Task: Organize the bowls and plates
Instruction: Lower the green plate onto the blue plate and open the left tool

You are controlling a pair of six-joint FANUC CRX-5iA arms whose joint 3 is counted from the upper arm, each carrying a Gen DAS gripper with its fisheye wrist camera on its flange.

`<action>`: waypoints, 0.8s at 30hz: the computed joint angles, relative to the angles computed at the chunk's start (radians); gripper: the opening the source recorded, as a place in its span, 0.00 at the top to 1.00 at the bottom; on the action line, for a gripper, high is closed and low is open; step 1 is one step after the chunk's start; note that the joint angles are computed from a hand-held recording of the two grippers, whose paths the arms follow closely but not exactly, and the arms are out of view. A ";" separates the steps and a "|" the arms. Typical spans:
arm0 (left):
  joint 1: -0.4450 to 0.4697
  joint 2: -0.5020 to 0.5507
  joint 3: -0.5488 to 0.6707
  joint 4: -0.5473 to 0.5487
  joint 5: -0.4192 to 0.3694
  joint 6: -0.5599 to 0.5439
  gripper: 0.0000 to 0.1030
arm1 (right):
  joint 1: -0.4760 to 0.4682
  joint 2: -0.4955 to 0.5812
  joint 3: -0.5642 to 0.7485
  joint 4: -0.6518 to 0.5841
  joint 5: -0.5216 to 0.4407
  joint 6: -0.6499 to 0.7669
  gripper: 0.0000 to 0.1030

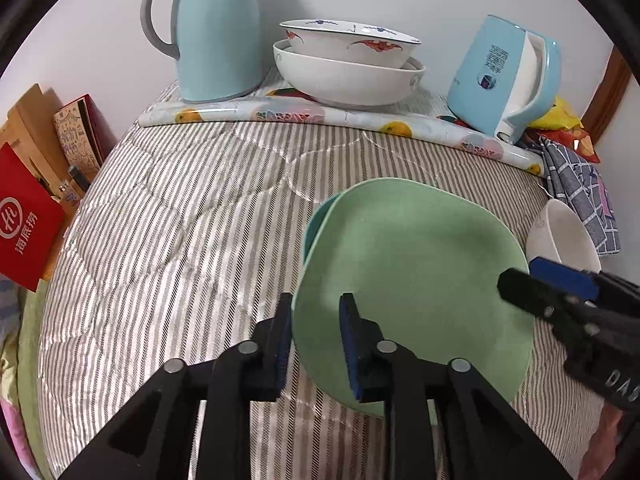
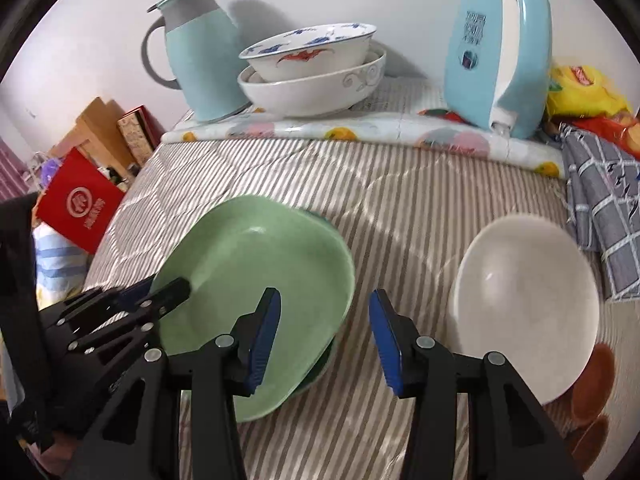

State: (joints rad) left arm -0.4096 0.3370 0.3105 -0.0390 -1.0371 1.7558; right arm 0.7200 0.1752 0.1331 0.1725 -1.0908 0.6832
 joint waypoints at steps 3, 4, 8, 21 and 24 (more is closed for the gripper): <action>-0.008 -0.003 -0.001 -0.009 -0.006 0.001 0.73 | 0.005 0.004 -0.009 -0.003 -0.002 -0.004 0.65; -0.008 -0.004 -0.001 -0.010 -0.006 0.003 0.71 | 0.001 0.008 -0.007 -0.014 -0.003 -0.001 0.77; -0.001 -0.017 -0.016 -0.001 0.019 -0.005 0.56 | -0.010 0.021 -0.013 -0.008 0.014 -0.013 0.87; -0.016 -0.003 0.018 -0.010 0.010 0.000 0.50 | -0.003 0.009 -0.023 0.078 0.001 -0.037 0.71; -0.032 -0.010 0.024 -0.019 0.009 0.004 0.50 | 0.004 -0.041 -0.066 0.115 0.000 -0.073 0.70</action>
